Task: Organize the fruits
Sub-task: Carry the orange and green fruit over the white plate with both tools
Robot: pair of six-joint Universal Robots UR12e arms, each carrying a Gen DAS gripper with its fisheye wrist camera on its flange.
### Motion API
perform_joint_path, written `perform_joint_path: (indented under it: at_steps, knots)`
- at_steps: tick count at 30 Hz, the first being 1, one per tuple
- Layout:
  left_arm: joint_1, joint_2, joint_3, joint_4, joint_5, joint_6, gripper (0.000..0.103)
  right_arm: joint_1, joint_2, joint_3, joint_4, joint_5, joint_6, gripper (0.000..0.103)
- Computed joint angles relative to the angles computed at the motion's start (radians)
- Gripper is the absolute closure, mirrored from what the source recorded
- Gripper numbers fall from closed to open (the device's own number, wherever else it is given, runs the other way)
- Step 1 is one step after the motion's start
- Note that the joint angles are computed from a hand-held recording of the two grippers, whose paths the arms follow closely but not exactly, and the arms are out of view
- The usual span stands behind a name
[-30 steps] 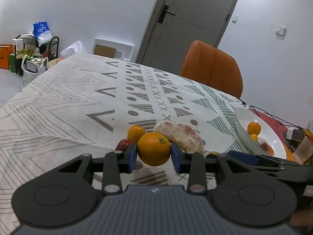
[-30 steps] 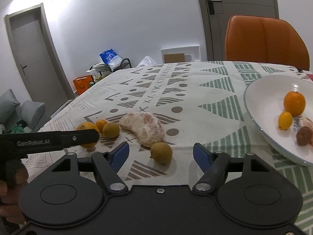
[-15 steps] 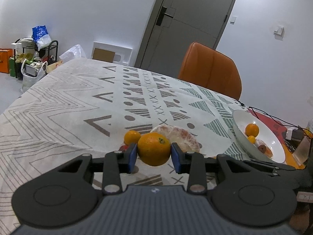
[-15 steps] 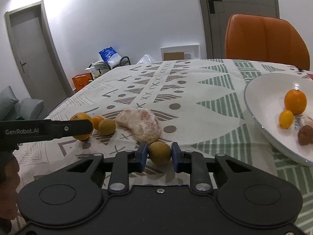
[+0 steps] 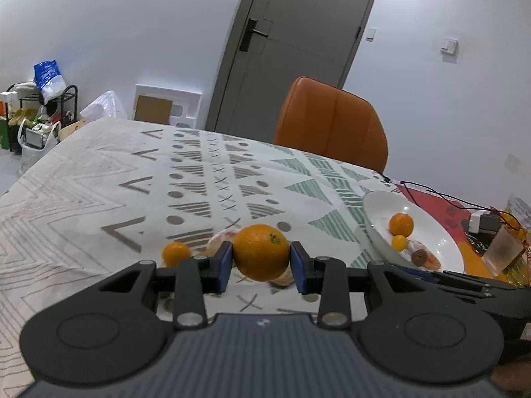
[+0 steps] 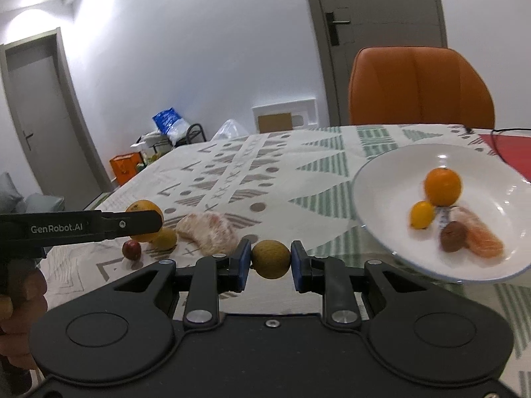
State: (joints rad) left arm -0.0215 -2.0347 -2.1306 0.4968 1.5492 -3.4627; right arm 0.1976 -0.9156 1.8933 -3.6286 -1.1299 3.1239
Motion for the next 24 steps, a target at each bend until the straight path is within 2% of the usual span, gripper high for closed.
perform_joint_path:
  at_steps: [11, 24]
  knots:
    - [-0.027, -0.018, 0.043, -0.005, -0.023, 0.032, 0.067, -0.031, -0.009, 0.021, -0.056, -0.036, 0.045, 0.079]
    - [-0.057, -0.045, 0.104, -0.018, -0.066, 0.075, 0.067, -0.069, -0.022, 0.045, -0.101, -0.118, 0.093, 0.079]
